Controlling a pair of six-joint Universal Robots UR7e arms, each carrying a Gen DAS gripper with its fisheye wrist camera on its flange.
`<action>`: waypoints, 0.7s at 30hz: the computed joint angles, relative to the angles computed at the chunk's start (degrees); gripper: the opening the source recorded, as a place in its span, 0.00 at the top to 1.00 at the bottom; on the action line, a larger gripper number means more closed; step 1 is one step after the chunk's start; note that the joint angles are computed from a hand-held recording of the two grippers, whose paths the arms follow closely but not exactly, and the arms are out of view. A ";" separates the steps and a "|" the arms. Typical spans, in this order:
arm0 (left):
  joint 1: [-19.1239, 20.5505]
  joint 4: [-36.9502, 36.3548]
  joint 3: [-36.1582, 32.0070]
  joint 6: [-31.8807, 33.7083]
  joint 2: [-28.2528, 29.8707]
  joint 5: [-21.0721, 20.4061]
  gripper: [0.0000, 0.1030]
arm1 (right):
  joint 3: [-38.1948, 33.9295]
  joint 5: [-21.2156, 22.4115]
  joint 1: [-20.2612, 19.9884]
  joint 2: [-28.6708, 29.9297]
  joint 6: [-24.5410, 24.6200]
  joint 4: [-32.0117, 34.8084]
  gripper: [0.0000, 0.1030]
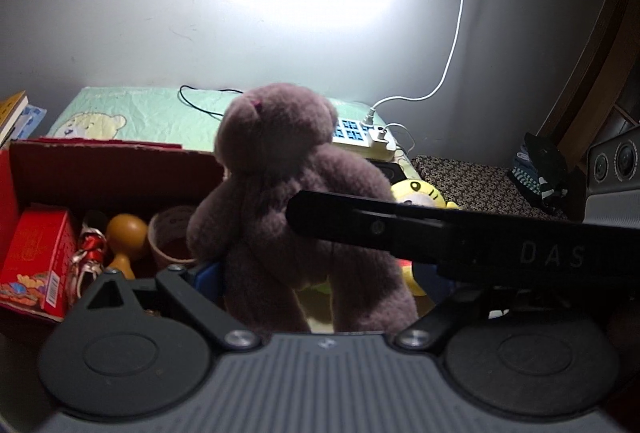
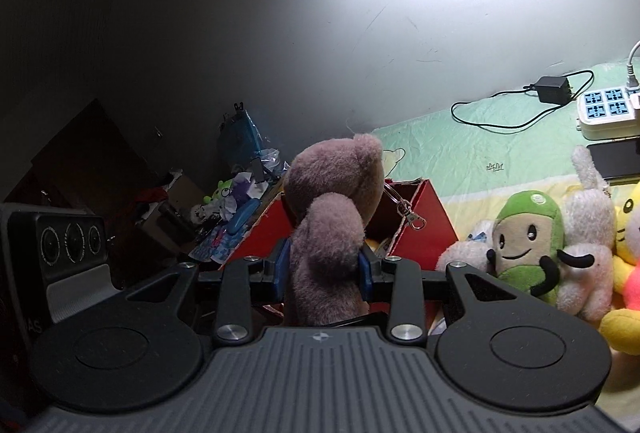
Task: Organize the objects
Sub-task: 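Carry the pink teddy bear with the right gripper toward the red box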
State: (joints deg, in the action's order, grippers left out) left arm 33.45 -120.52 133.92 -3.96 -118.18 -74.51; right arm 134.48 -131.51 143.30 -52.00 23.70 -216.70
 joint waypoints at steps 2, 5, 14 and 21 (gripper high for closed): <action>2.84 -0.42 -1.29 2.54 0.91 -0.59 0.09 | -2.14 0.60 -0.58 1.85 -0.09 0.27 0.64; 7.09 -0.53 -3.89 6.71 2.49 -1.20 0.09 | -5.47 1.67 -1.51 4.43 -0.24 0.82 0.64; 21.24 -0.77 -12.73 19.11 9.84 -3.19 0.09 | -17.01 6.00 -5.25 14.02 1.08 2.42 0.64; 28.81 -1.35 -18.75 28.01 16.95 -2.53 0.09 | -23.06 10.02 -8.96 19.52 7.17 2.58 0.64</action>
